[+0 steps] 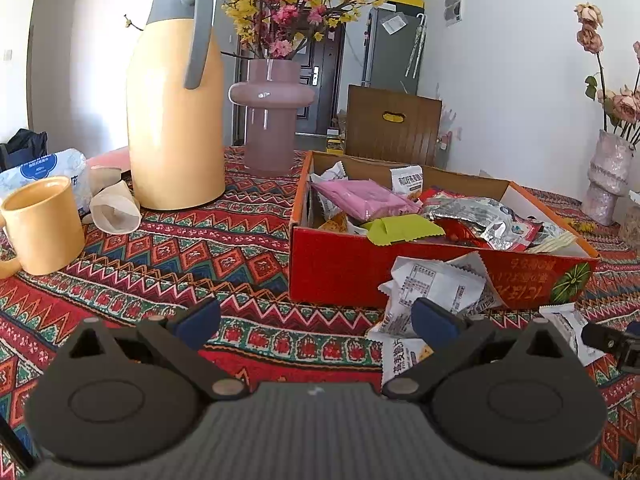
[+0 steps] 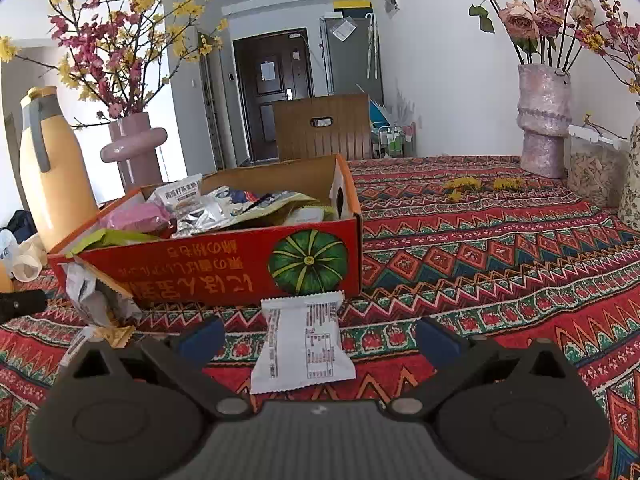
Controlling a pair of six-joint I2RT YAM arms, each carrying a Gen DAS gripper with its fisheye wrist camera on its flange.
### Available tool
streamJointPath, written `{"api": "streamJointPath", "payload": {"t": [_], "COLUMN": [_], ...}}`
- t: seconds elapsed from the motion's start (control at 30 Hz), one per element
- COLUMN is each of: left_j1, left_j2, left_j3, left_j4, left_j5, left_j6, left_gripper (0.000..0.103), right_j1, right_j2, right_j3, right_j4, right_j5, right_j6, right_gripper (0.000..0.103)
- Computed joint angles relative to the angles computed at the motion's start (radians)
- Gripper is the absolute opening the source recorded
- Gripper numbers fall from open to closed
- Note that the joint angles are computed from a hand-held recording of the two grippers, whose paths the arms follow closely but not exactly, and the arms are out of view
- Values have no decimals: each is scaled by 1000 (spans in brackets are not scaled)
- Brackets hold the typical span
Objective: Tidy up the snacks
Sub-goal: 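Move both tools back toward the remaining snack pile, then grasp the white printed packet with the right gripper while the left grasps the cookie packet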
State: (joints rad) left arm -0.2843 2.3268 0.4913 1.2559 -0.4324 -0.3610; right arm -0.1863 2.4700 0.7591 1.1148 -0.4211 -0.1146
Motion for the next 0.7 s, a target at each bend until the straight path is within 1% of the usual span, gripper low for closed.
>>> {"api": "streamJointPath", "payload": {"t": [0.2,0.4,0.5,0.6,0.63,0.67,0.7], "left_j1": [9,37,48,49,49,50,50], "left_j2": [2,-6,-11,-12,-13,-13,-13], "left_j3": [-9,-8,-2,1,1,1,0], "left_j4": [15,-8,-33,-45,-47,-46,-47], "left_j5": [10,35,51,53,53,52,52], "left_j6": [-15,-53,-61,-65,-67,-68,-70], "left_gripper": [103,103,103,103,103,103,103], "right_j1": [15,38,57,88,98,107,115], "right_j2": [-2,-9,-24,-43,-45,-45,-44], "right_j3": [9,5,16,61,81,105,128], "right_j4": [-28,-35,-79,-182,-217,-256,-292], "right_j5": [32,70,91,135,149,163,172], "right_j6": [-11,-42,-63,-77,-80,-88,-97], "right_gripper": [102,102,102,96,91,82,77]}}
